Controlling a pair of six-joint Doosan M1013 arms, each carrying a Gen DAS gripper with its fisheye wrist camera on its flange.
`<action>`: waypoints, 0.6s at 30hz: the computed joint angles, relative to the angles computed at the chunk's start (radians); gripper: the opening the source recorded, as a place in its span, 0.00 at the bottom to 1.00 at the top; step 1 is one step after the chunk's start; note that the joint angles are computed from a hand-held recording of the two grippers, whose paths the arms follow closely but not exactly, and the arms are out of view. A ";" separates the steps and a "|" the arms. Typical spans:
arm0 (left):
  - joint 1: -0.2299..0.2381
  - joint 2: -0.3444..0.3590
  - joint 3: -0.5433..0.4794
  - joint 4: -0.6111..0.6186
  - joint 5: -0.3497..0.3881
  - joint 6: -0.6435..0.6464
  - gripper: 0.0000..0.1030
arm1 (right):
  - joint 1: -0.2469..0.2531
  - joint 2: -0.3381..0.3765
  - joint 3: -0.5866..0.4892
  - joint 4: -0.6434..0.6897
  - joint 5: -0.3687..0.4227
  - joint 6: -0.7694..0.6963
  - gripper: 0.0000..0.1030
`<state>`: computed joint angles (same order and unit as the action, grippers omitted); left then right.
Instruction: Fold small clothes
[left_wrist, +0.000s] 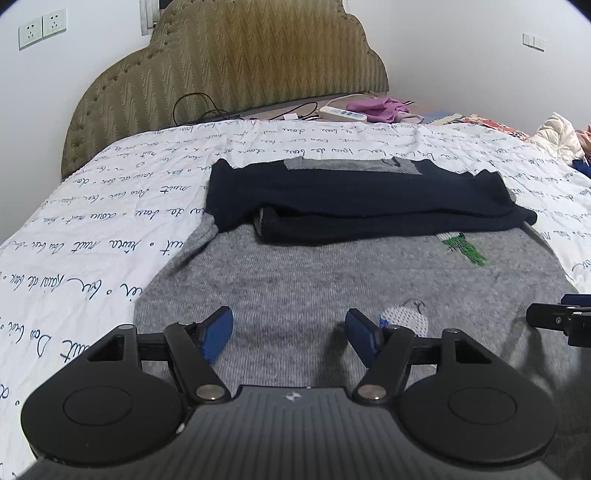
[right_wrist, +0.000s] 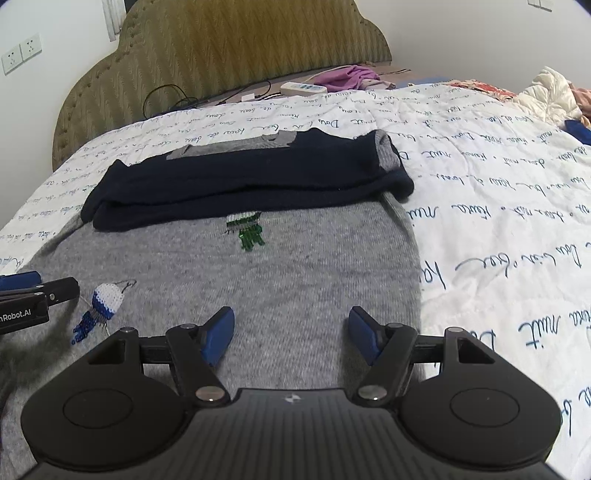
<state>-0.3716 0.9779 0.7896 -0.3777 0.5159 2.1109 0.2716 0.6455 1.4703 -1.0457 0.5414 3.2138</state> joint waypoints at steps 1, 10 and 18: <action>0.001 -0.004 0.007 -0.005 -0.001 0.004 0.69 | 0.001 -0.002 0.004 -0.001 -0.001 0.004 0.66; 0.007 -0.036 0.065 -0.062 -0.020 0.054 0.69 | 0.017 -0.014 0.020 -0.006 0.004 0.007 0.66; 0.011 -0.056 0.096 -0.094 -0.028 0.078 0.69 | 0.027 -0.023 0.028 -0.017 0.012 0.018 0.66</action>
<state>-0.3605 0.9222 0.8860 -0.4715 0.4877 2.1886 0.2991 0.6227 1.4986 -1.0628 0.5537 3.2321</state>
